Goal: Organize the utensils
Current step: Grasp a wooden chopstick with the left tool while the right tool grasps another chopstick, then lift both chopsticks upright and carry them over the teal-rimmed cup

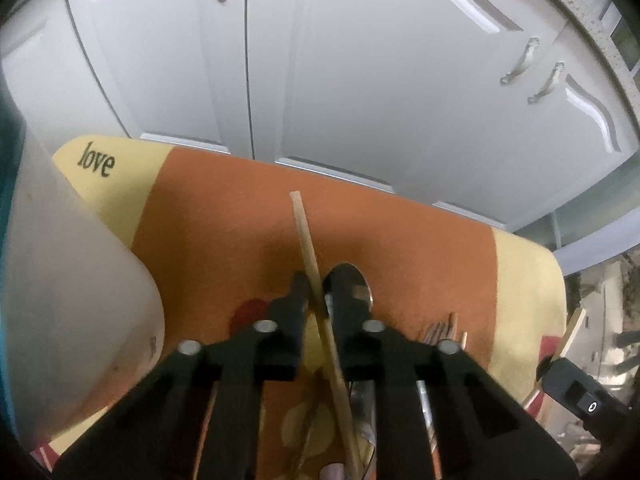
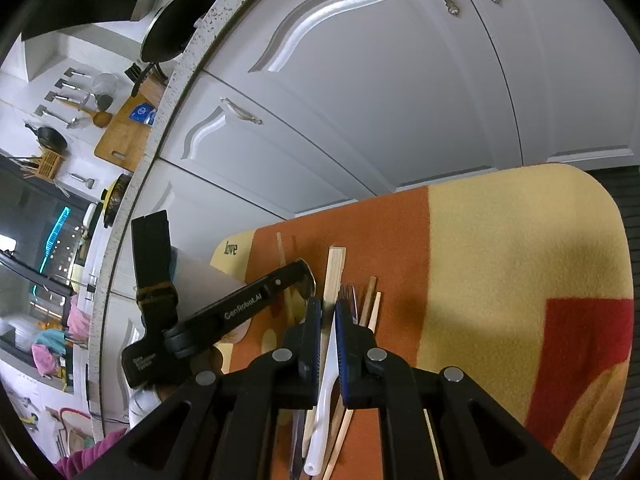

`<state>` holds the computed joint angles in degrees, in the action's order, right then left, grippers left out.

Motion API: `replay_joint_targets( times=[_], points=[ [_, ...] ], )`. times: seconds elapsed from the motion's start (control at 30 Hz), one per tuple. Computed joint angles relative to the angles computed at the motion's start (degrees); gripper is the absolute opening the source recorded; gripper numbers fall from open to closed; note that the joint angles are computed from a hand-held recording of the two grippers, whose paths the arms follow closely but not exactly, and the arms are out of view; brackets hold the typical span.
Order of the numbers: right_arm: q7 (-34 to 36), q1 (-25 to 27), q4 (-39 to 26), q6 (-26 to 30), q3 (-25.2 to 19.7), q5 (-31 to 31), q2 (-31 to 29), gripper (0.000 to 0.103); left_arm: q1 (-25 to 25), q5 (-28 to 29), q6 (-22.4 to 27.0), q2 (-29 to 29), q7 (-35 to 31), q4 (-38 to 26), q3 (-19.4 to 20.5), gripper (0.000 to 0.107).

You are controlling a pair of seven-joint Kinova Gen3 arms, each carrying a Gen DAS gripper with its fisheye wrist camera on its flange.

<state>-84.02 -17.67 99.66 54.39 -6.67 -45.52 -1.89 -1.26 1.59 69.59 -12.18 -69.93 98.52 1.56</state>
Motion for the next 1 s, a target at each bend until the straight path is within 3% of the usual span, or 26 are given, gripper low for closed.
replay_joint_targets(
  times=[0.17,0.37,0.67,1.0],
  points=[
    [-1.12,-0.25,0.39,-0.42,0.02,0.90,-1.47,0.006,-0.69,6.07,-0.72,-2.43,-4.49,1.24,-3.95,0.007],
    [-3.45,-1.10,-0.47,-0.54,-0.25,2.73,-2.80,0.006,-0.50,11.08,2.10,-7.14,-11.01,-0.47,-7.51,0.006],
    [-9.27,-4.47,-4.34,-0.19,-2.10,9.22,-6.26,0.006,0.29,13.29,8.00,-14.92,-15.15,-3.95,-10.51,0.005],
    [-17.21,-8.52,-13.43,0.95,-5.82,19.40,-7.12,0.006,2.59,14.29,16.60,-18.56,-20.04,-15.06,-20.30,0.004]
  ],
)
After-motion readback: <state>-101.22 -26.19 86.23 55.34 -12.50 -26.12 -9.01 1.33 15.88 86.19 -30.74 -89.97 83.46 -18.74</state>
